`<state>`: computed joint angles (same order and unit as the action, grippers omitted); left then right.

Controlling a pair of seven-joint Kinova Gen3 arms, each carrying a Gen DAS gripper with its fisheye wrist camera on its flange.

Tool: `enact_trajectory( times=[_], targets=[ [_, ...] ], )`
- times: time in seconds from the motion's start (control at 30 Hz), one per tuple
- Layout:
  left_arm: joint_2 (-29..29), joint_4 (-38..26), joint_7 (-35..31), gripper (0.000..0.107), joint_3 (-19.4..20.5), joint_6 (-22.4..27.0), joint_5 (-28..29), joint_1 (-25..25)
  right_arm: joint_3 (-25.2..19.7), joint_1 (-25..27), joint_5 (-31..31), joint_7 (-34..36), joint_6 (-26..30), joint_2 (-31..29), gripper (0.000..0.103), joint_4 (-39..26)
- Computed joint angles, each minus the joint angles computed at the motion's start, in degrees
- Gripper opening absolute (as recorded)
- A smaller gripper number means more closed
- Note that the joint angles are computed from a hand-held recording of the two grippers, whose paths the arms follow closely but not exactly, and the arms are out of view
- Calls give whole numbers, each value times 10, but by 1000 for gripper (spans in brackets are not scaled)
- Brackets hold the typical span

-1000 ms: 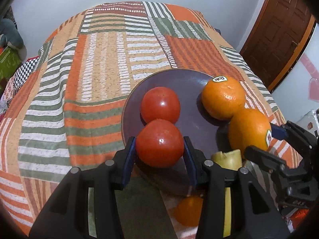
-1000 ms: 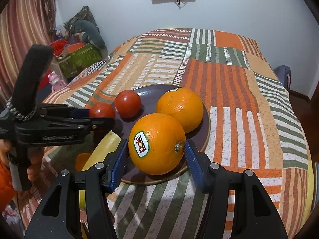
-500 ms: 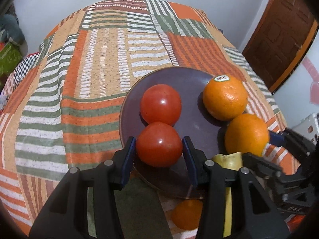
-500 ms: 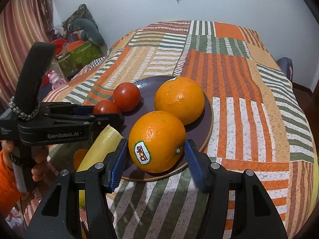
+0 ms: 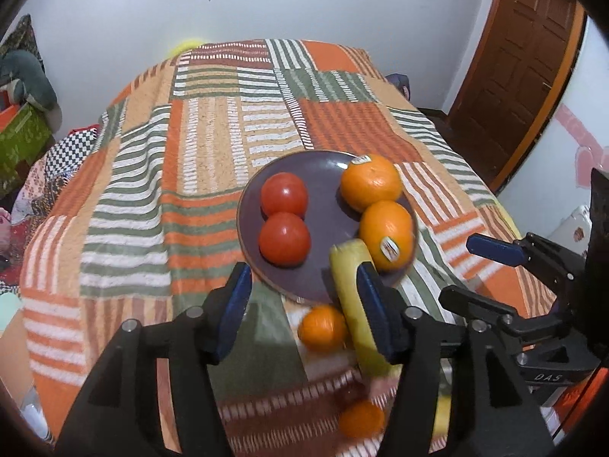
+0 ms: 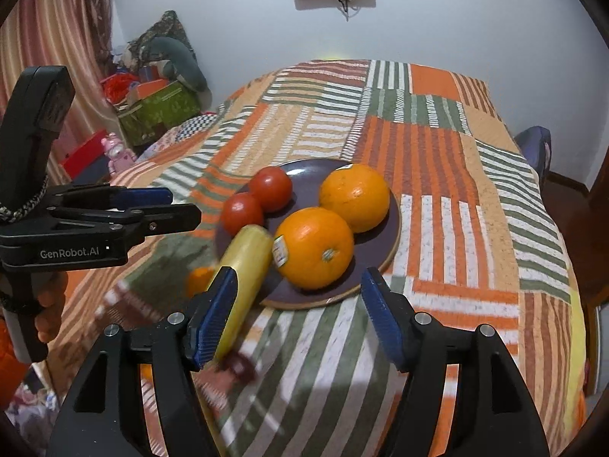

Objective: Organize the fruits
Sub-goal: 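Grasp a yellow-green cylinder with the right tool while the left grasps the other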

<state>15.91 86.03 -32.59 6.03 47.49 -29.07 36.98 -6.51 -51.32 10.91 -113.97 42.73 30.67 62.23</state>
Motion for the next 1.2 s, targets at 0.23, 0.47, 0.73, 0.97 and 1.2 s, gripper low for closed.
enact_trajectory(
  times=[0.23, 0.47, 0.73, 0.97, 1.2],
  targets=[
    [-34, 36, 53, 59, 23, 38, -17, 37, -21, -9, -6, 1, -7, -37, 65, 58],
    [-50, 63, 93, 59, 53, 56, -23, 52, -43, -5, -36, 14, 11, -29, 65, 73],
    [-50, 75, 95, 59, 61, 58, -13, 51, -72, 26, -105, 86, 57, 11, 49, 31],
    [-36, 66, 92, 59, 56, 51, -1, 47, -43, -11, -79, 101, 84, 24, 46, 6],
    [-10, 23, 67, 59, 45, 58, 4, 48, -28, -11, -59, 49, 0, -30, 37, 94]
  ],
)
